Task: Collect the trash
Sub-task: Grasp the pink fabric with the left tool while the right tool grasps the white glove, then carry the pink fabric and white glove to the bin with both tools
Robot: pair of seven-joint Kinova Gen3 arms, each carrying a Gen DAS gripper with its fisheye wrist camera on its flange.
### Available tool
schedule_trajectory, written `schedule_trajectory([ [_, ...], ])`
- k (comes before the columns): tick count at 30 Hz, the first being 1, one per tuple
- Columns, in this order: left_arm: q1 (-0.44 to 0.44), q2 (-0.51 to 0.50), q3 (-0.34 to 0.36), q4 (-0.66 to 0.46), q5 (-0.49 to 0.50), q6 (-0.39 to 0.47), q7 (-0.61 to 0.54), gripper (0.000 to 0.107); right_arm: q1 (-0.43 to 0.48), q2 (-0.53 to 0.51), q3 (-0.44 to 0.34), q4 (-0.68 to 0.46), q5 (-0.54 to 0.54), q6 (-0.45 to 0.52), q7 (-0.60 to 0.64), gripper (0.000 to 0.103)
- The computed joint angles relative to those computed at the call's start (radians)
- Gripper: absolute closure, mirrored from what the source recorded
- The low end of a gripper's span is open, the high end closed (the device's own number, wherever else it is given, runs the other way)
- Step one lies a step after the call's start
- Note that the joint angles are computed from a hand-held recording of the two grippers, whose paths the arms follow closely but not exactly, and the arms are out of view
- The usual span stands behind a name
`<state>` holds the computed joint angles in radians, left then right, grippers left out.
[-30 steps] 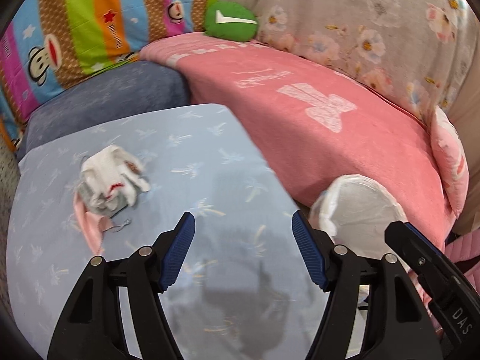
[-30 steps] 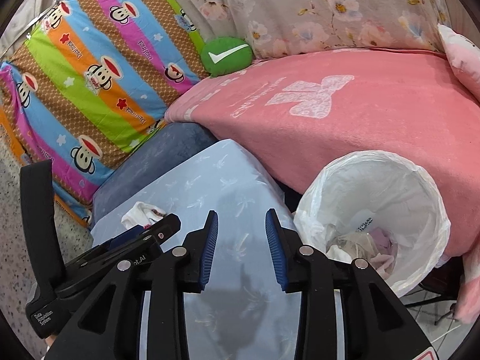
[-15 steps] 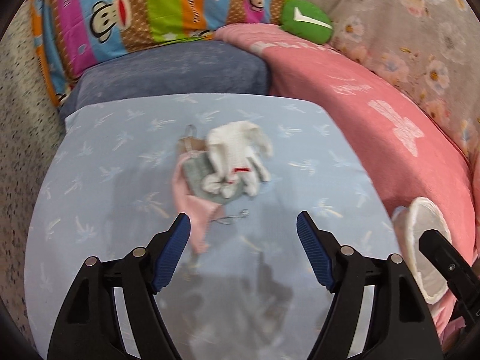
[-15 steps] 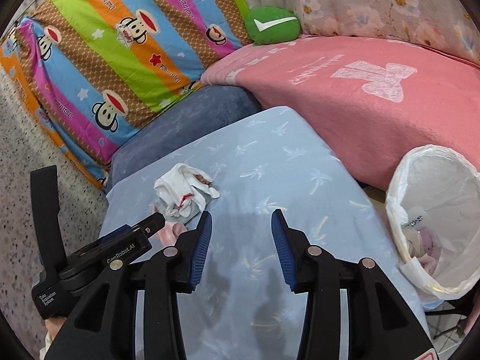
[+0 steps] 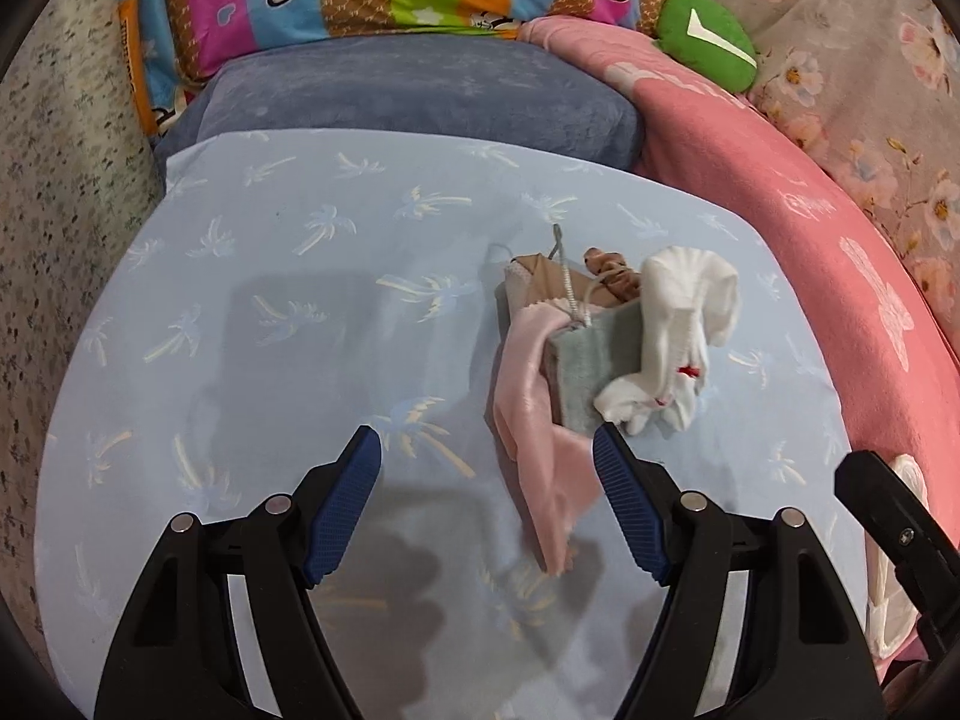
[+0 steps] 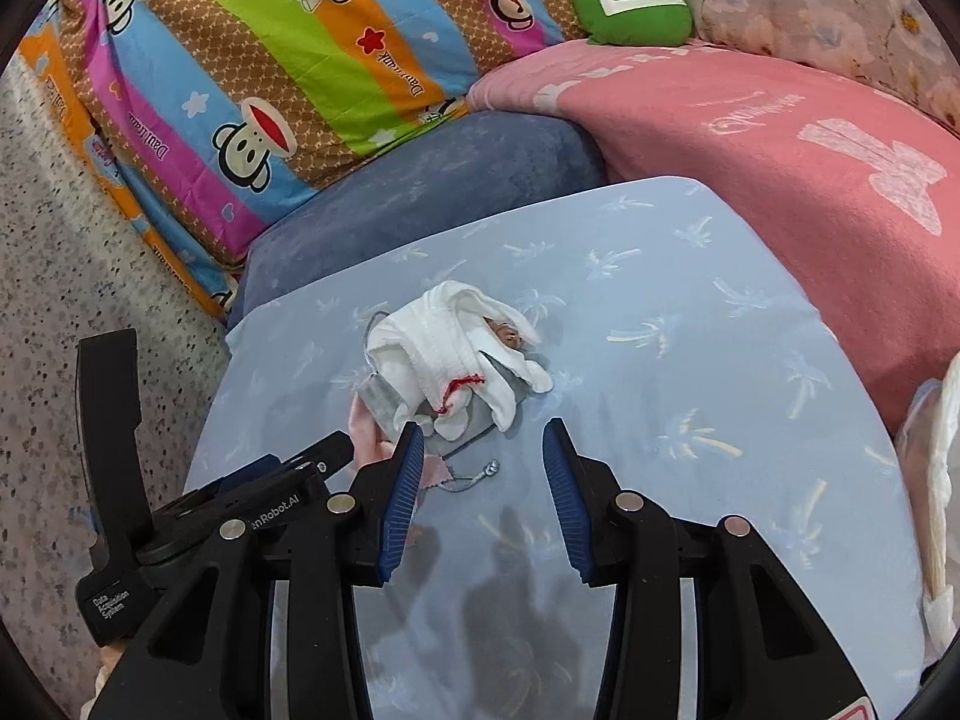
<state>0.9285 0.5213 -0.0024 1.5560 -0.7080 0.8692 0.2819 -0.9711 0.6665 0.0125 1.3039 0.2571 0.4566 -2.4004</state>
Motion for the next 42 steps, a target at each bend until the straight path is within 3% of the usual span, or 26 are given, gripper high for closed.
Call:
schedule_trajectory([
  [3,-0.022,0.005,-0.001,0.019,0.008,-0.049,-0.004,0.041,0.020,0.051,-0.027,-0.078,-0.013,0.035,0.036,0.062],
  [12,-0.055,-0.010,-0.033,0.095,0.048,-0.194,-0.024,0.089,0.048,0.184,-0.066,-0.280,-0.079,0.114,0.140,0.061],
  [17,-0.046,-0.022,-0.050,0.116,0.042,-0.212,-0.018,0.095,0.050,0.239,-0.065,-0.363,-0.111,0.145,0.166,0.064],
  [21,-0.051,-0.019,-0.045,0.110,0.048,-0.201,-0.038,0.095,0.052,0.274,-0.066,-0.415,-0.131,0.179,0.184,0.093],
  [25,-0.044,-0.019,-0.045,0.101,0.050,-0.186,-0.040,0.098,0.041,0.243,-0.049,-0.352,-0.130,0.148,0.170,0.095],
  [36,0.014,-0.016,-0.022,0.035,0.020,-0.117,-0.030,0.101,0.011,0.044,-0.005,0.005,-0.104,-0.041,0.061,0.095],
  [42,0.047,-0.014,-0.008,-0.008,-0.006,-0.064,-0.029,0.102,-0.024,-0.046,0.037,0.129,-0.061,-0.100,-0.009,0.095],
])
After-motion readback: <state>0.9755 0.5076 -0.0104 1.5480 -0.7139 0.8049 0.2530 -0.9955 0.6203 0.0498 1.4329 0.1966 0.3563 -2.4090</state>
